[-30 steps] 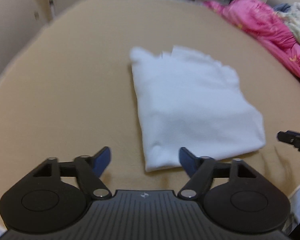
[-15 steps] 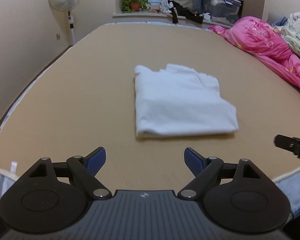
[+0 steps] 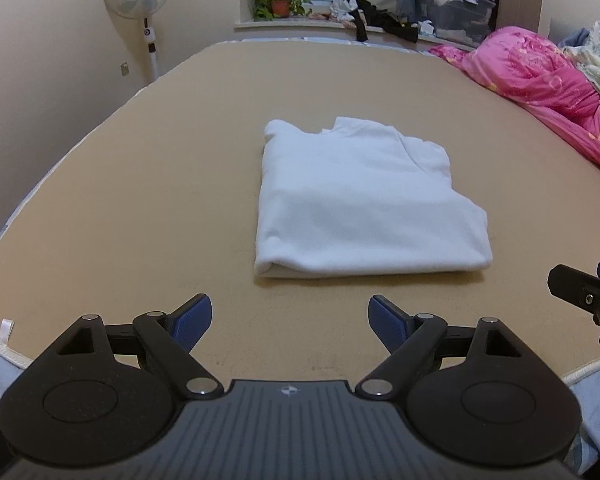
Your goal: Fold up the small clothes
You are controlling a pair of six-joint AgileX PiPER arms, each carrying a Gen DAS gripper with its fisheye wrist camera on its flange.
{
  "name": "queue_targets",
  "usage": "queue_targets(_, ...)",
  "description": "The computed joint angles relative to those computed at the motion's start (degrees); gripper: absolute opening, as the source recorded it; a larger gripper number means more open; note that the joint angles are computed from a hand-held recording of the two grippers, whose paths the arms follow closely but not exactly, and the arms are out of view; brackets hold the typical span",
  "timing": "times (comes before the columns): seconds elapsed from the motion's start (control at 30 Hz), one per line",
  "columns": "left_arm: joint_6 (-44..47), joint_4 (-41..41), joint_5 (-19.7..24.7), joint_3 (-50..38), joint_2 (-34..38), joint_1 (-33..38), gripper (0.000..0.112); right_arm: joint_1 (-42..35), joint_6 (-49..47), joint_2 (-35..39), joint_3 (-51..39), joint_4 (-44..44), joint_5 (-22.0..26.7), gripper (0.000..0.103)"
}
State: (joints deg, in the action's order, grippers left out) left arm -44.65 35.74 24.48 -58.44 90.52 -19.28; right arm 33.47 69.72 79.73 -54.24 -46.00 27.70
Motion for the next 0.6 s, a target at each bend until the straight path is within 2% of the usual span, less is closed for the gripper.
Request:
queue_targets(0.27, 0.6, -0.6, -1.4, 0.0, 0.4, 1.3, 0.089, -0.6, 1.5, 2.0, -0.8, -0.8, -1.2, 0.092)
queue_targets(0.6, 2.1, -1.8, -2.3, -0.1, 0.6, 2.1, 0.089, 1.7, 5.2, 3.6, -1.2, -5.9, -0.5, 0.092)
